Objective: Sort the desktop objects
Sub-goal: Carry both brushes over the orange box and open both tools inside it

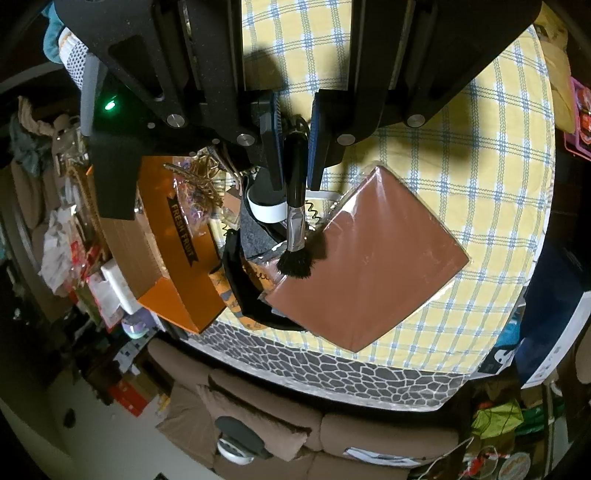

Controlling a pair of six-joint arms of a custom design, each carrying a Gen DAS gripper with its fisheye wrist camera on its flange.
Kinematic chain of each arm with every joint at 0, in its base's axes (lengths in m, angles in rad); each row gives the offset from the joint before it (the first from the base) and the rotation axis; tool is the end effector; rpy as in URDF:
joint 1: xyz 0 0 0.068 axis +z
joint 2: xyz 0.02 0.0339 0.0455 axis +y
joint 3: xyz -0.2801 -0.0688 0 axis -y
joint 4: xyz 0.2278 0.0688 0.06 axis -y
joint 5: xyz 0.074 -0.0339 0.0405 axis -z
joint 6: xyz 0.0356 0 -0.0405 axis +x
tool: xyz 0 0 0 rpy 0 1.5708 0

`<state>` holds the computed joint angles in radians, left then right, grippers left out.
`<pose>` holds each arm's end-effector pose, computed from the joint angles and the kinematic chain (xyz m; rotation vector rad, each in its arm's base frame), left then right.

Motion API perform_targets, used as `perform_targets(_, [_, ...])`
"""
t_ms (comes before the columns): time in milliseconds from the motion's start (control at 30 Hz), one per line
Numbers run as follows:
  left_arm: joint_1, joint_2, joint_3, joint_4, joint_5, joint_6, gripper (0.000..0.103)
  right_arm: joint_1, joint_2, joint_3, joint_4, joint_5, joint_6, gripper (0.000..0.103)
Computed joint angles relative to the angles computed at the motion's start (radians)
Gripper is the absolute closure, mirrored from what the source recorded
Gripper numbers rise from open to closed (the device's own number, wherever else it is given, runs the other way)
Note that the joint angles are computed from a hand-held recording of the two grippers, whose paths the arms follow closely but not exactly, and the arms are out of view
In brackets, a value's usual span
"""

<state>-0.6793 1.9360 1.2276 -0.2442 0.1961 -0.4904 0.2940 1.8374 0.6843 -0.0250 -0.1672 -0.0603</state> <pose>0.3031 -0.2537 0.1837 0.3326 2.6291 -0.6842 0.2689 0.0876 0.0990 -0.5310 2.7053 0.2933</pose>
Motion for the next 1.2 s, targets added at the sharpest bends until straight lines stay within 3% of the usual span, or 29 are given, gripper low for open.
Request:
perform_targets(233, [0.011, -0.024, -0.017, 0.037, 0.028, -0.029, 0.092, -0.106, -0.134, -0.017, -0.009, -0.169, 0.033, 0.09])
perform_targets(467, [-0.029, -0.023, 0.011, 0.078, 0.049, -0.081, 0.092, -0.193, -0.258, -0.019, -0.057, -0.217, 0.041, 0.09])
perform_targets(767, [-0.116, 0.017, 0.074, 0.163, 0.069, -0.182, 0.092, -0.456, -0.351, 0.004, -0.144, -0.352, -0.021, 0.09])
perform_targets(967, [-0.193, 0.093, 0.168, 0.163, 0.05, -0.216, 0.092, -0.656, -0.35, 0.031, -0.208, -0.427, -0.093, 0.09])
perform_targets(1200, [-0.271, 0.178, 0.282, 0.12, 0.022, -0.232, 0.092, -0.751, -0.285, 0.046, -0.234, -0.437, -0.155, 0.09])
